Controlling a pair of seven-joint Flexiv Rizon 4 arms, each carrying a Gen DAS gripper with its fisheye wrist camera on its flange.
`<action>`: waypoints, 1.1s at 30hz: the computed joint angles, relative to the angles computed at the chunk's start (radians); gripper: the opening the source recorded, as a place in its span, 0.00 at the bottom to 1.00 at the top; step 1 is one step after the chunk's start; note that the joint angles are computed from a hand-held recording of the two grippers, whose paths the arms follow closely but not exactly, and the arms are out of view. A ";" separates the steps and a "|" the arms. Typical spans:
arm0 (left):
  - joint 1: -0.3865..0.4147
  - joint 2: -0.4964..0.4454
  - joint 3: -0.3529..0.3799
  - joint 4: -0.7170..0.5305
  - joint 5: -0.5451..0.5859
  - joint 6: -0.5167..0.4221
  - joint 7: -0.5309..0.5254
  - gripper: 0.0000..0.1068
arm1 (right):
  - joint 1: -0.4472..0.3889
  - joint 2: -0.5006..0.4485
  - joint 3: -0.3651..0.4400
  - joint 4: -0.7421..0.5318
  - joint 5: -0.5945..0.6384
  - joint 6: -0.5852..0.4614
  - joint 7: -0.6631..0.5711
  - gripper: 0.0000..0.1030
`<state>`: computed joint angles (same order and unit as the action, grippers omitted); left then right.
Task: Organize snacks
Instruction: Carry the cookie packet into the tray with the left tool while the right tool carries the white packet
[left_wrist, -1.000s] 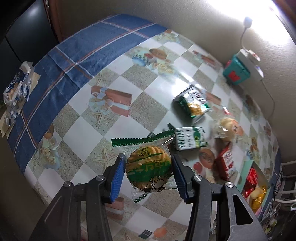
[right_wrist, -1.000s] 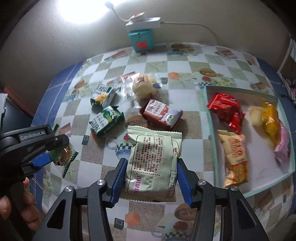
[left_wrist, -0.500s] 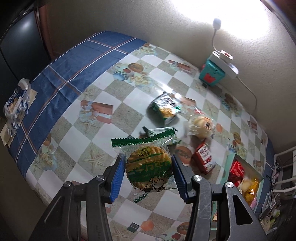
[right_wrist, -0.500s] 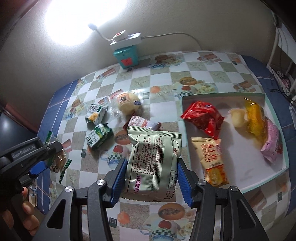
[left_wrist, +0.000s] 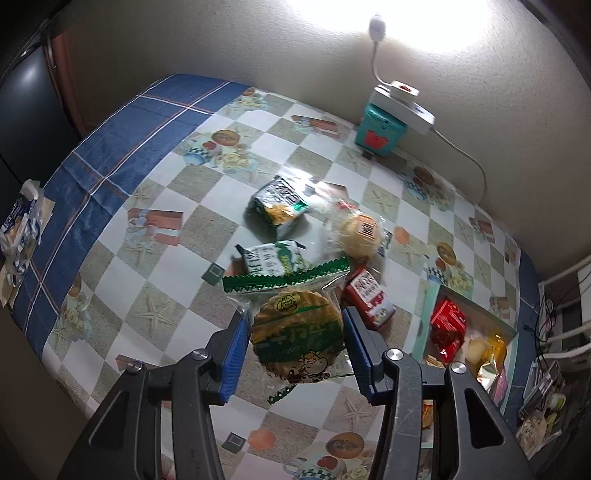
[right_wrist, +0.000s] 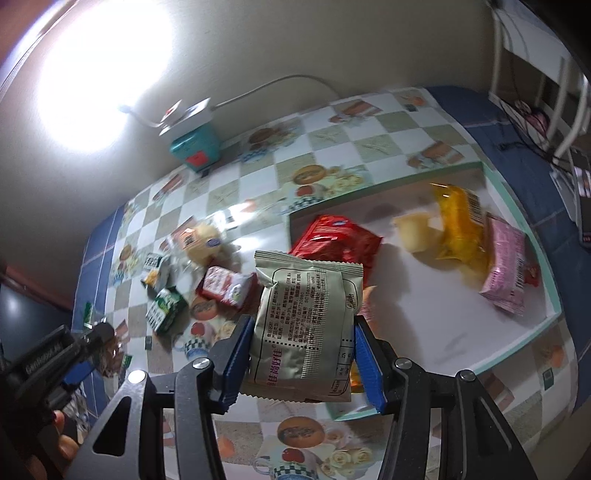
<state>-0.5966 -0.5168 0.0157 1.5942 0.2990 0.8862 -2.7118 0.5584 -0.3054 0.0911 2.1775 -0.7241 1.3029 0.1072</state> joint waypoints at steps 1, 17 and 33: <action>-0.002 -0.003 -0.002 -0.007 0.002 -0.004 0.003 0.49 | -0.003 0.006 -0.005 0.009 -0.002 0.005 0.009 0.54; -0.084 -0.119 -0.025 -0.208 0.003 -0.103 0.116 0.49 | -0.142 0.145 0.015 0.146 -0.088 -0.119 0.182 0.54; -0.206 -0.290 -0.029 -0.501 0.000 -0.263 0.310 0.49 | -0.268 0.258 0.057 0.245 -0.152 -0.151 0.281 0.54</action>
<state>-0.8030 -0.8073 -0.0132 1.0934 0.2990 0.6235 -2.4022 0.2909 -0.0474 0.1480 2.4224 -0.8764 1.1522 0.3879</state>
